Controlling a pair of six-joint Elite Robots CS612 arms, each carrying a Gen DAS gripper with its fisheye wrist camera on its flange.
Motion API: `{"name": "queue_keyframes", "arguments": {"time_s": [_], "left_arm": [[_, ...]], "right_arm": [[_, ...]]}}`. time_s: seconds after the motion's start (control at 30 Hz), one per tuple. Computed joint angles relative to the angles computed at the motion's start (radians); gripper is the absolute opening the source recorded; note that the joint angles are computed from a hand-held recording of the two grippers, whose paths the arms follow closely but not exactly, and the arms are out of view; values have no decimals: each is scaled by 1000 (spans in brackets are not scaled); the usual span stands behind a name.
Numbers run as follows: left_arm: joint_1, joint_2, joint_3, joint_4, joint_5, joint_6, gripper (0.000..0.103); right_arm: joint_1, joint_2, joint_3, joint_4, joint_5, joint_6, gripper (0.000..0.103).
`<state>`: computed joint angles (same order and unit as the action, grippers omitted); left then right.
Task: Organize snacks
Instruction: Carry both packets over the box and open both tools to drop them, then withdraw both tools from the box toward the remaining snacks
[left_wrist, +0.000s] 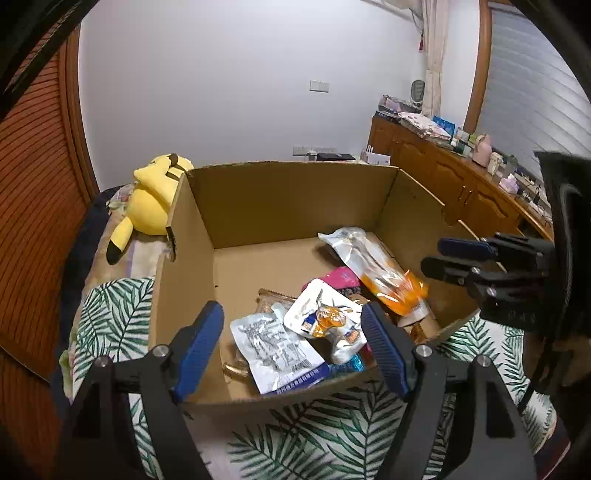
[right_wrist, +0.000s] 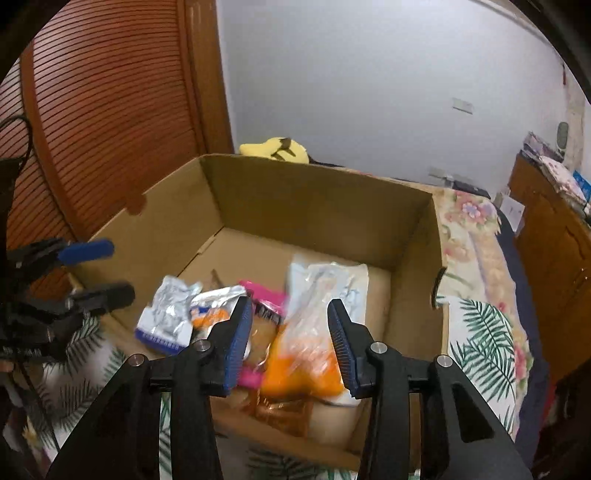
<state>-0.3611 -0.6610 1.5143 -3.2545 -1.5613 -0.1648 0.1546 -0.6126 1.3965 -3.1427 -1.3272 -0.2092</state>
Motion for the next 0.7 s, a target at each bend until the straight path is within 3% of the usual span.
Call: {"name": "queue_keyframes", "arguments": {"time_s": [0.4,0.7], "left_arm": [[-29,-82,138,-83,40,-3,78],[-79,-123,244,-149,48,10,78]], "right_arm": [[-19,-126,240,-214,88,50,43],[-32,-177,395,-323,80,84,43]]}}
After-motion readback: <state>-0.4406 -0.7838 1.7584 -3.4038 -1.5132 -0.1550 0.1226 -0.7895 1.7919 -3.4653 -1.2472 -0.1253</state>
